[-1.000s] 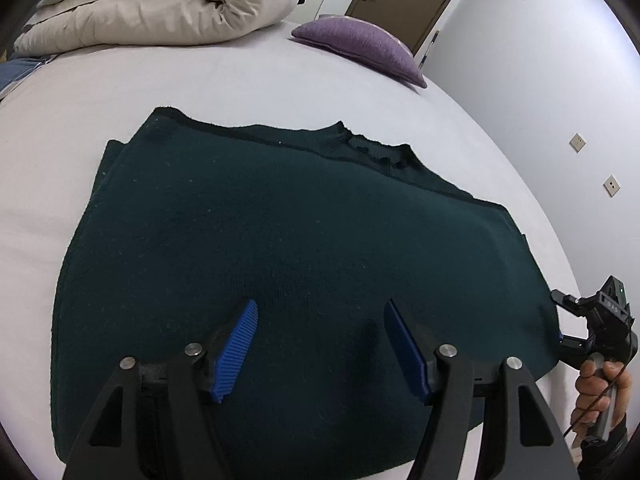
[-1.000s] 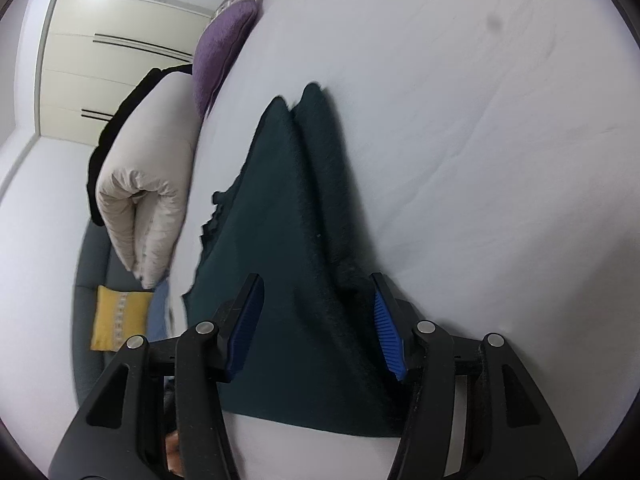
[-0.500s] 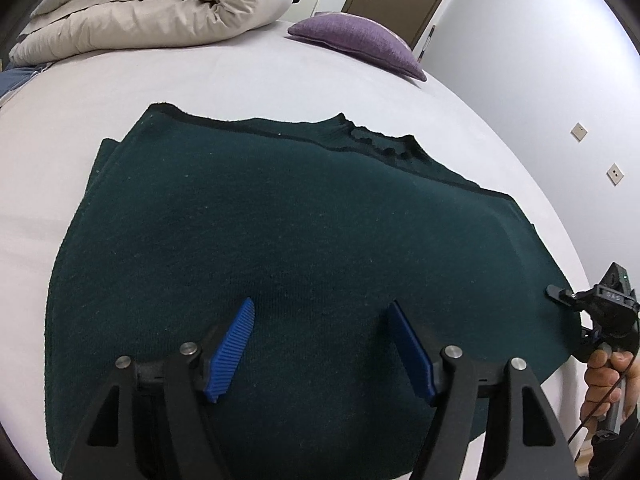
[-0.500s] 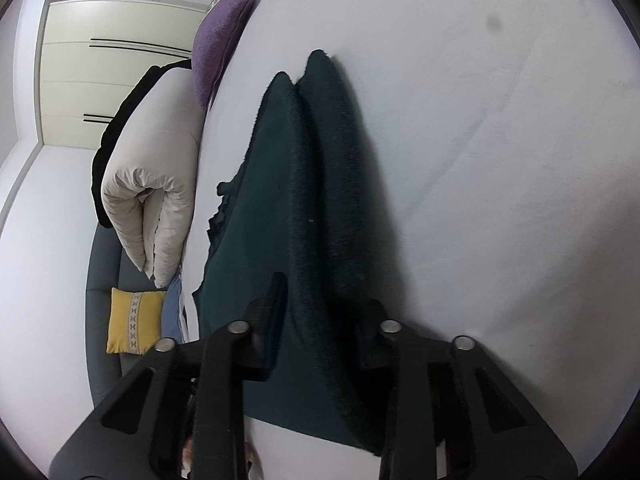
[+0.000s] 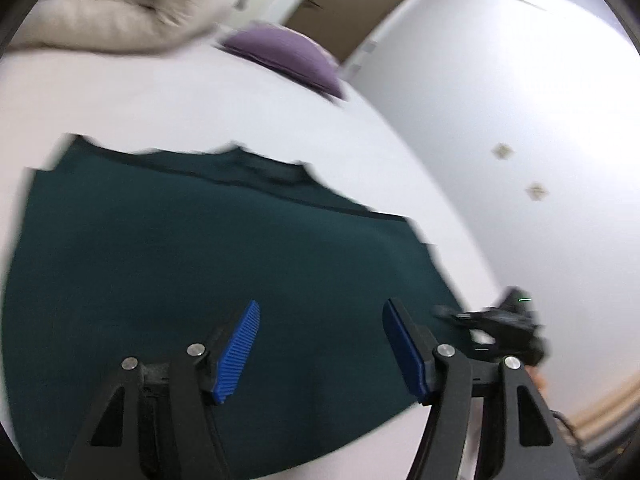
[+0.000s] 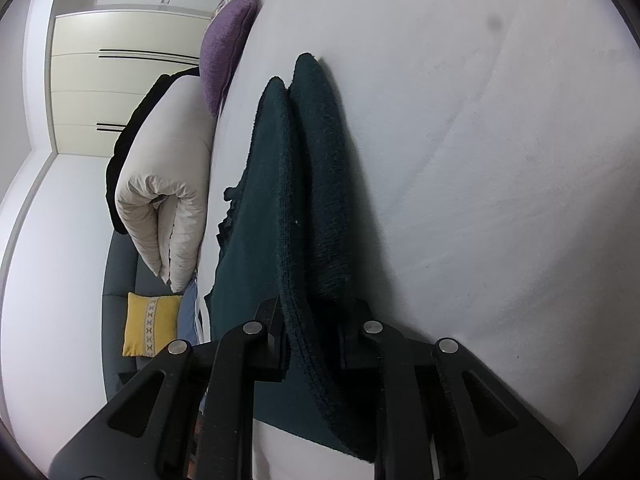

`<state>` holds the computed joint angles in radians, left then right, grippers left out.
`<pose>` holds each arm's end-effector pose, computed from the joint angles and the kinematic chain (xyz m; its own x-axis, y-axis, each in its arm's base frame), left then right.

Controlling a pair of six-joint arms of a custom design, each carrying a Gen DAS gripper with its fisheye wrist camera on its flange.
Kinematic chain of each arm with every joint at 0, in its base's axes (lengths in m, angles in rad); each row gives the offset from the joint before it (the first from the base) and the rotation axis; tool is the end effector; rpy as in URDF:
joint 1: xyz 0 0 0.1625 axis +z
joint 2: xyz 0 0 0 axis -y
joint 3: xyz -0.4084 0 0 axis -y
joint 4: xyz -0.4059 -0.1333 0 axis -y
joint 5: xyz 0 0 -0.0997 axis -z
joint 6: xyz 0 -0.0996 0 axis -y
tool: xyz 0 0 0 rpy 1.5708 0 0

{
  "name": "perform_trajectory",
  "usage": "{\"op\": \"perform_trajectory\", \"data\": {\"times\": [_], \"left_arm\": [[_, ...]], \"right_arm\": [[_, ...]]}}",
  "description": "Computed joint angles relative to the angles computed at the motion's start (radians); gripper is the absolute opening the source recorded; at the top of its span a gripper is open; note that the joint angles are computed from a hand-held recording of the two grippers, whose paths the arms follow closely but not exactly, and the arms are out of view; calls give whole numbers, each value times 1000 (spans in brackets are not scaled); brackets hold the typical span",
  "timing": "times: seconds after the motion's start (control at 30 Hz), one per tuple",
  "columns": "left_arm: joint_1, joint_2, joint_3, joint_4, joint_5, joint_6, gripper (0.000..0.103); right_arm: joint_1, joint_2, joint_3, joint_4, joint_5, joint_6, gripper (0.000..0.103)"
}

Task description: Fold small clothes

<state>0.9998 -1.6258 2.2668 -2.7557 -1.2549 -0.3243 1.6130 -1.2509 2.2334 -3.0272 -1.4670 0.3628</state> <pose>-0.0981 -0.4566 0.2981 -0.9878 0.1293 -0.0871 0.1559 0.8030 -0.5752 0.1641 -0.4811 0.1699 -0.9405 0.2321 -0.2482 0.3169 0.8628 -0.3939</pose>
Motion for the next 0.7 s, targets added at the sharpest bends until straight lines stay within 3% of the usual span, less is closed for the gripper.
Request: {"op": "perform_trajectory", "data": {"times": [0.1,0.13,0.2,0.37,0.53,0.7], "left_arm": [[98,104,-70,-11,-171,-20,56],[120,127,-84,-4,-187,-41,54],[166,159,-96,-19,-225,-73,39],[208,152,-80,-45,-284,-45,28],[238,152,-80,-48,-310,-47,17],[246,151,-76,-63,-331,-39,16]], "right_arm": [[-3,3,2,-13,16,7,16],[-4,2,3,-13,16,4,16],[-6,3,2,-11,17,-6,16],[-1,8,-8,-6,-4,-23,15],[60,25,-26,-22,-135,-4,14],[236,91,-146,77,-442,-9,13]]}}
